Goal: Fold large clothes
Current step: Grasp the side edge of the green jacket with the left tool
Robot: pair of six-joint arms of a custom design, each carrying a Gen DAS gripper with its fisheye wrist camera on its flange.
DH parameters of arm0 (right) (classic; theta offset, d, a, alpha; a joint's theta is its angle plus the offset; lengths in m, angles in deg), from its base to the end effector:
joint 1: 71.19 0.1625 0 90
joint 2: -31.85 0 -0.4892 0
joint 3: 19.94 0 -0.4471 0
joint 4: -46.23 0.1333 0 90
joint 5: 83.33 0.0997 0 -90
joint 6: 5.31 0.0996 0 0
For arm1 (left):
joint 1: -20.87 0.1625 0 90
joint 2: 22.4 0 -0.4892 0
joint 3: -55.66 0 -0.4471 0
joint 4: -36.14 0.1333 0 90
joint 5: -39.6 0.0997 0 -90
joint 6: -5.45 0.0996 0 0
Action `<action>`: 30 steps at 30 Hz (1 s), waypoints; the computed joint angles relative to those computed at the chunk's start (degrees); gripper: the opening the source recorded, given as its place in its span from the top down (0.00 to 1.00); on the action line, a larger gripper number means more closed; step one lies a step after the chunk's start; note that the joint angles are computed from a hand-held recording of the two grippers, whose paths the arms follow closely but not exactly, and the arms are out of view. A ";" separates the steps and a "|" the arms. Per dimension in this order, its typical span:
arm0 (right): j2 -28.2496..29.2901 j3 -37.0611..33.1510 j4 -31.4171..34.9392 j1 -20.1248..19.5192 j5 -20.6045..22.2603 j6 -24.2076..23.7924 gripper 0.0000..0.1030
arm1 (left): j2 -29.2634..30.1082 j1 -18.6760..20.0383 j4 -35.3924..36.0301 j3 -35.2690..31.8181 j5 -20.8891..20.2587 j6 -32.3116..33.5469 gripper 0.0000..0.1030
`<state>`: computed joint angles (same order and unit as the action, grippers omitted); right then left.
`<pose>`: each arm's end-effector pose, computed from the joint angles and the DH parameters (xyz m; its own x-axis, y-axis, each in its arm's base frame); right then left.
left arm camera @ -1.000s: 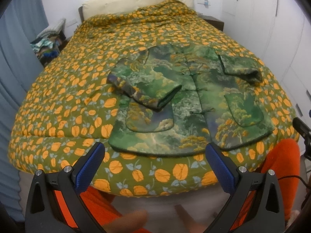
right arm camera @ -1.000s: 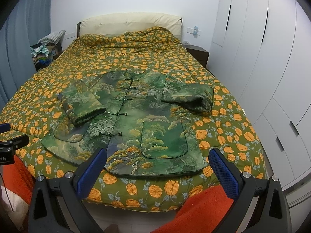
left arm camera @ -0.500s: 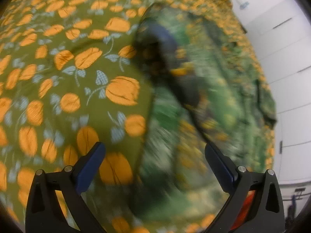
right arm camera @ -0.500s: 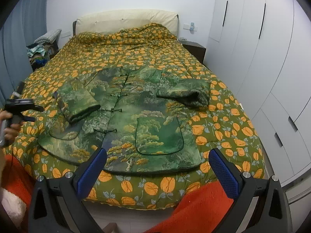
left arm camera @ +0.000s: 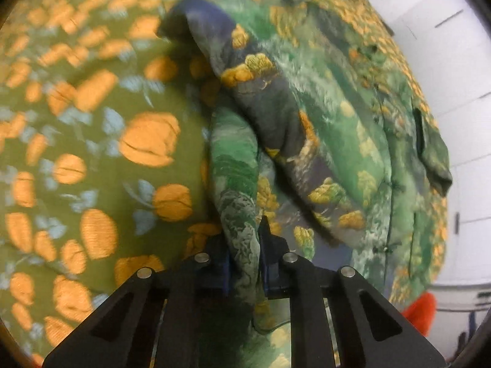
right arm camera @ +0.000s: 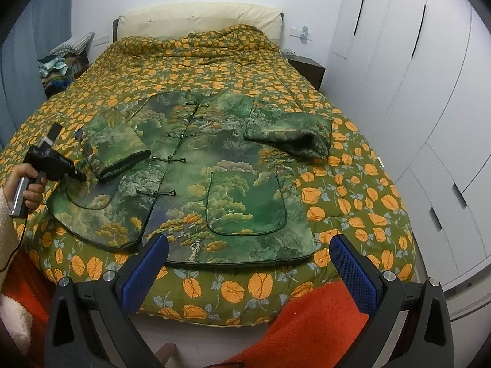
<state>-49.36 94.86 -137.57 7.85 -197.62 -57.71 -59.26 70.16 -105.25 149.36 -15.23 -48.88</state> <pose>-0.0188 -0.5826 0.4400 -0.5794 -0.0669 0.8123 -0.5976 0.7126 -0.3676 -0.3300 -0.6758 -0.0089 -0.8680 -0.2779 -0.4115 -0.0958 0.9068 -0.4104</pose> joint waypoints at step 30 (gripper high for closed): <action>1.20 -1.86 2.08 -1.56 1.21 0.37 0.00 | -0.20 -4.19 13.50 4.22 7.95 -12.84 0.83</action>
